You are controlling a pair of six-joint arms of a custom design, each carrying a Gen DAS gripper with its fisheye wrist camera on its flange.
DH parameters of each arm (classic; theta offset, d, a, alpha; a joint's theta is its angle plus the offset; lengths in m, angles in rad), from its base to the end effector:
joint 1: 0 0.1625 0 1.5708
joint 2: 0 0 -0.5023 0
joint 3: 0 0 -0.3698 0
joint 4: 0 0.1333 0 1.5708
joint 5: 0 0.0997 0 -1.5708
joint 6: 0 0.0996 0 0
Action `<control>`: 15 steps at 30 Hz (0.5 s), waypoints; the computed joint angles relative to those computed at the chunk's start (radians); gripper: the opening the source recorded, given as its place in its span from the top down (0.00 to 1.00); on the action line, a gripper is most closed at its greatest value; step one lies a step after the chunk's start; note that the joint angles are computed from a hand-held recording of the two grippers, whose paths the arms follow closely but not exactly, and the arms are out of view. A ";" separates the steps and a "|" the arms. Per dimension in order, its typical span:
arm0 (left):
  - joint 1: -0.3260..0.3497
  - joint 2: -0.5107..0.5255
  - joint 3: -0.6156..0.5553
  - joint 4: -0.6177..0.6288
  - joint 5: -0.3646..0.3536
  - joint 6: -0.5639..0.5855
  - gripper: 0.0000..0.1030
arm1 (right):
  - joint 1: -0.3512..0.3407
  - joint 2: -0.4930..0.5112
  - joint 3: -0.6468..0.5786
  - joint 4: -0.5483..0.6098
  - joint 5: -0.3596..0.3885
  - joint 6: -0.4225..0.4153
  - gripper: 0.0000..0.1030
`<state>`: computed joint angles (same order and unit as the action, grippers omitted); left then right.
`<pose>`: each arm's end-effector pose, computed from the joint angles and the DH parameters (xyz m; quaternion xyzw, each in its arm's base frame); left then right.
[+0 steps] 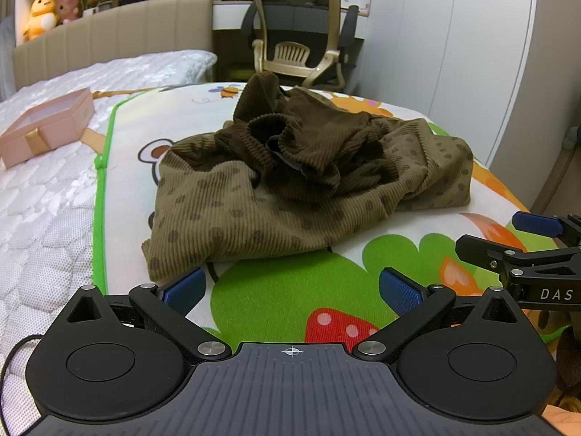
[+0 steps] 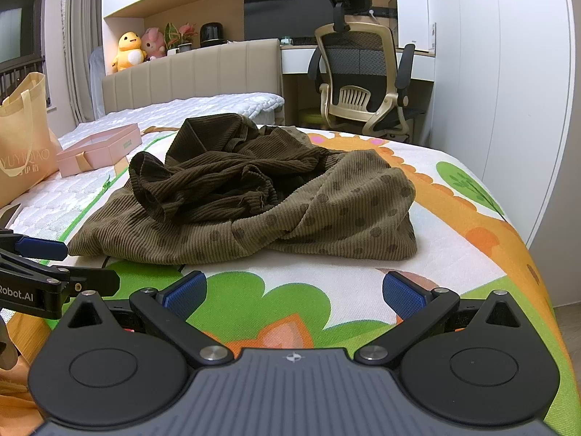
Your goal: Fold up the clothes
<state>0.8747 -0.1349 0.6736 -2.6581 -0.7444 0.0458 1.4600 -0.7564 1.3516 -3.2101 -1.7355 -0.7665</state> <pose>-0.4413 -0.8502 0.0348 0.2182 0.8611 -0.3586 0.2870 0.0271 -0.8146 0.3367 0.2393 -0.8311 0.4196 0.2756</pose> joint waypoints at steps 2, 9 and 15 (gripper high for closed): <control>0.000 0.000 0.001 0.000 0.000 -0.001 0.00 | 0.001 0.001 -0.001 0.001 -0.002 0.000 0.00; 0.000 0.000 0.002 0.000 0.000 -0.001 0.00 | 0.001 0.000 0.000 0.002 -0.003 0.000 0.00; 0.000 0.001 0.001 0.002 0.001 -0.003 0.00 | 0.001 0.000 -0.003 0.006 -0.004 0.000 0.00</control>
<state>0.8743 -0.1340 0.6741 -2.6564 -0.7439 0.0429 1.4610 -0.7561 1.3491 -3.2037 -1.7392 -0.7663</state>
